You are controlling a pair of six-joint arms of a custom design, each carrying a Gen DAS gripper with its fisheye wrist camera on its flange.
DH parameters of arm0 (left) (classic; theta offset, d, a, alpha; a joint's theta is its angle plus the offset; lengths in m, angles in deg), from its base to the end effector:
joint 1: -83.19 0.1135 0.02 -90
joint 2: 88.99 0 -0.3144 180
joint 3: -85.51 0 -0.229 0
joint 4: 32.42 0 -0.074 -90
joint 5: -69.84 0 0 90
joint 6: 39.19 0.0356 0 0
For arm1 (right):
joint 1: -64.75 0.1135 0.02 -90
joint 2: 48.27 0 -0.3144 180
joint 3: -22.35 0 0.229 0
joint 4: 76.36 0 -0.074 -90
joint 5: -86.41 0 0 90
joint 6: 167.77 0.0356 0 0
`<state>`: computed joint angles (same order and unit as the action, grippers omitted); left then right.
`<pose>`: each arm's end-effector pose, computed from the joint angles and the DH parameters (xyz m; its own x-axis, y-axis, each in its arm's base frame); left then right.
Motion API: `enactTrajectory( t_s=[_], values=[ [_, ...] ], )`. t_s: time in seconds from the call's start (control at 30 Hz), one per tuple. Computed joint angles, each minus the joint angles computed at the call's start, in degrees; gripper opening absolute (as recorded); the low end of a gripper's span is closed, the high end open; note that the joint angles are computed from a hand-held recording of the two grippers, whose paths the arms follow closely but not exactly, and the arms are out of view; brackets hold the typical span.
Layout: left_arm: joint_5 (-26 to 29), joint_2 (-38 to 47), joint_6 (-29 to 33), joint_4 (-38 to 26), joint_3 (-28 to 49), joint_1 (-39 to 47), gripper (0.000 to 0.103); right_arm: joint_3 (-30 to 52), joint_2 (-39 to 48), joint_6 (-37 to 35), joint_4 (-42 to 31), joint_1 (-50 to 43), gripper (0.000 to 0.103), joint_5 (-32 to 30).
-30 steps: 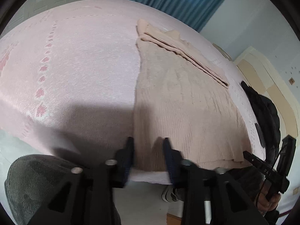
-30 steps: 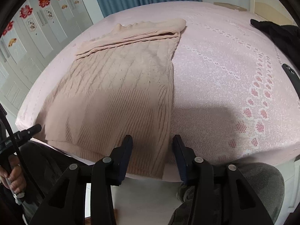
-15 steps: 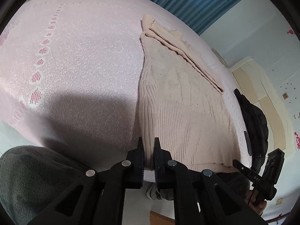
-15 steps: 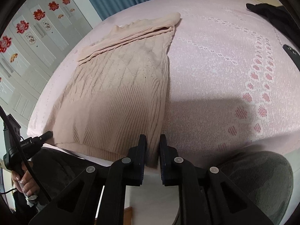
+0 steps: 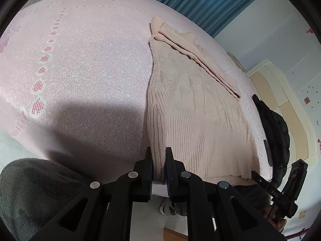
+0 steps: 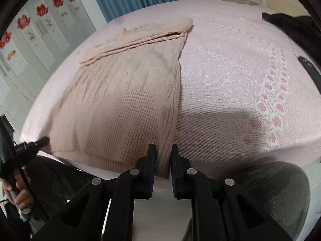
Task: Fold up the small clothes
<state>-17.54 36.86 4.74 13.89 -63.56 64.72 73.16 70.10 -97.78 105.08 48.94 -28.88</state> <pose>0.2432 -0.0829 0.0580 -0.7422 -0.5106 -0.4340 -0.2730 0.8219 -0.5000 0.2926 -0.0670 0.0814 -0.8540 -0.0797 -0.5141 -0.2259 0.9470 0.2285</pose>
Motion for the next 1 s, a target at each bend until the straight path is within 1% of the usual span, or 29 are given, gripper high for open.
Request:
enactTrajectory(
  t_s=[0.13,0.27,0.4,0.5,0.63,0.73,0.8,0.83,0.97,1.0],
  values=[
    [-0.4,-0.2,0.1,-0.7,0.3,-0.2,0.011,2.5,0.8,-0.3,-3.9,-1.1,0.014,-1.7],
    [1.3,0.6,-0.5,1.4,-0.4,0.8,0.012,4.1,1.3,-0.7,-6.5,-2.0,0.015,-3.0],
    [3.7,2.0,-1.0,4.7,-1.6,2.3,0.012,5.8,2.0,-1.0,-9.7,-3.4,0.015,-5.0],
    [4.5,2.3,-1.1,5.4,-1.9,2.7,0.012,6.4,2.3,-0.9,-11.1,-4.2,0.015,-6.4],
    [4.9,2.3,-1.3,5.6,-2.0,2.9,0.012,5.5,2.1,-0.6,-9.4,-3.6,0.015,-5.8],
    [6.4,3.0,-1.2,7.3,-2.4,3.5,0.010,4.9,1.8,-0.7,-8.1,-2.7,0.015,-5.2],
    [7.5,4.3,-1.8,10.7,-3.5,4.1,0.008,5.6,2.4,-1.0,-9.1,-2.9,0.008,-6.5],
    [7.9,4.8,-2.0,12.8,-4.2,4.4,0.008,6.2,2.7,-1.3,-10.0,-3.2,0.006,-7.2],
    [7.0,6.5,-3.1,22.0,-7.9,4.8,0.007,5.9,2.1,-2.3,-10.0,-4.7,0.006,-11.4],
    [7.4,7.5,-3.6,25.7,-9.1,5.1,0.007,5.0,1.3,-2.5,-8.9,-5.1,0.006,-12.6]
  ],
)
